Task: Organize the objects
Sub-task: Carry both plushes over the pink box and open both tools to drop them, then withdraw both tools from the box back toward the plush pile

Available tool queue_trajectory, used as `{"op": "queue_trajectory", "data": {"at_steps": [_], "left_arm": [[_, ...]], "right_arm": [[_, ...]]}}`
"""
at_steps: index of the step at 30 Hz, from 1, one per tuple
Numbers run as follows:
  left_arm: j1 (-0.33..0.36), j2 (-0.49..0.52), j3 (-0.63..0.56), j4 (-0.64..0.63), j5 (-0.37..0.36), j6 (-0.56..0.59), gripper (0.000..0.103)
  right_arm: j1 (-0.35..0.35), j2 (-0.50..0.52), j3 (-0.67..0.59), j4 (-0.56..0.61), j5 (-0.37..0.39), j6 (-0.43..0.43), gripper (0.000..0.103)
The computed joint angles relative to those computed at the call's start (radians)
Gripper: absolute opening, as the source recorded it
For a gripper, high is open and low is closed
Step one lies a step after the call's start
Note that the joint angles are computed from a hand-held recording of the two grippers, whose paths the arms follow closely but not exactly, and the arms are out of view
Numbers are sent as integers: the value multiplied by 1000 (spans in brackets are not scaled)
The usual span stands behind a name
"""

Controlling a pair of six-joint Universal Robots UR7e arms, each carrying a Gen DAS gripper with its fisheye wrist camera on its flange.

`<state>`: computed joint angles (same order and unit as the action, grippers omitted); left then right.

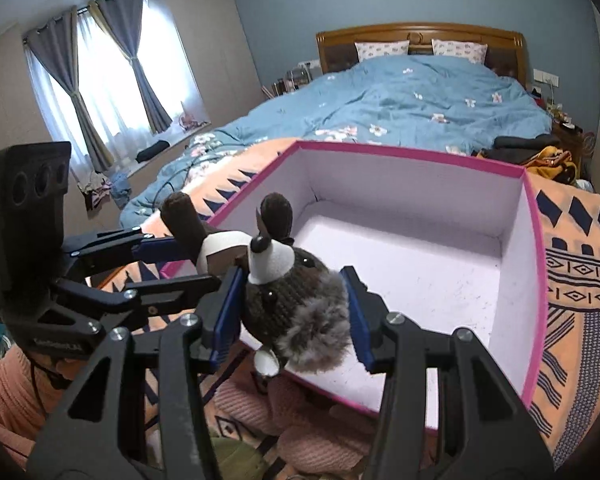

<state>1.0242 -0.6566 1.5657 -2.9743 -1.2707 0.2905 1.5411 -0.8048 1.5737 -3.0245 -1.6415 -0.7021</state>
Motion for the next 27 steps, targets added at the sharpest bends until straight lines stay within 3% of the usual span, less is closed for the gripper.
{"op": "queue_trajectory", "data": {"at_steps": [6, 12, 15, 17, 21, 24, 27], "left_arm": [[19, 24, -41, 54, 10, -35, 53], [17, 18, -24, 22, 31, -37, 53], [11, 5, 4, -16, 35, -26, 58], [5, -5, 26, -44, 32, -15, 66], [-19, -31, 91, -131, 34, 40, 69], [-35, -57, 145, -199, 16, 73, 81], [-52, -86, 202, -257, -12, 105, 81]], "right_arm": [[-6, 38, -45, 33, -29, 21, 52], [-12, 51, -52, 15, -50, 46, 52], [-14, 38, -24, -19, -49, 49, 52], [-18, 22, 5, -44, -41, 56, 52], [-22, -22, 73, -94, -3, 44, 54], [-26, -67, 142, -138, 39, 37, 59], [-32, -119, 215, -173, 82, 27, 62]]}}
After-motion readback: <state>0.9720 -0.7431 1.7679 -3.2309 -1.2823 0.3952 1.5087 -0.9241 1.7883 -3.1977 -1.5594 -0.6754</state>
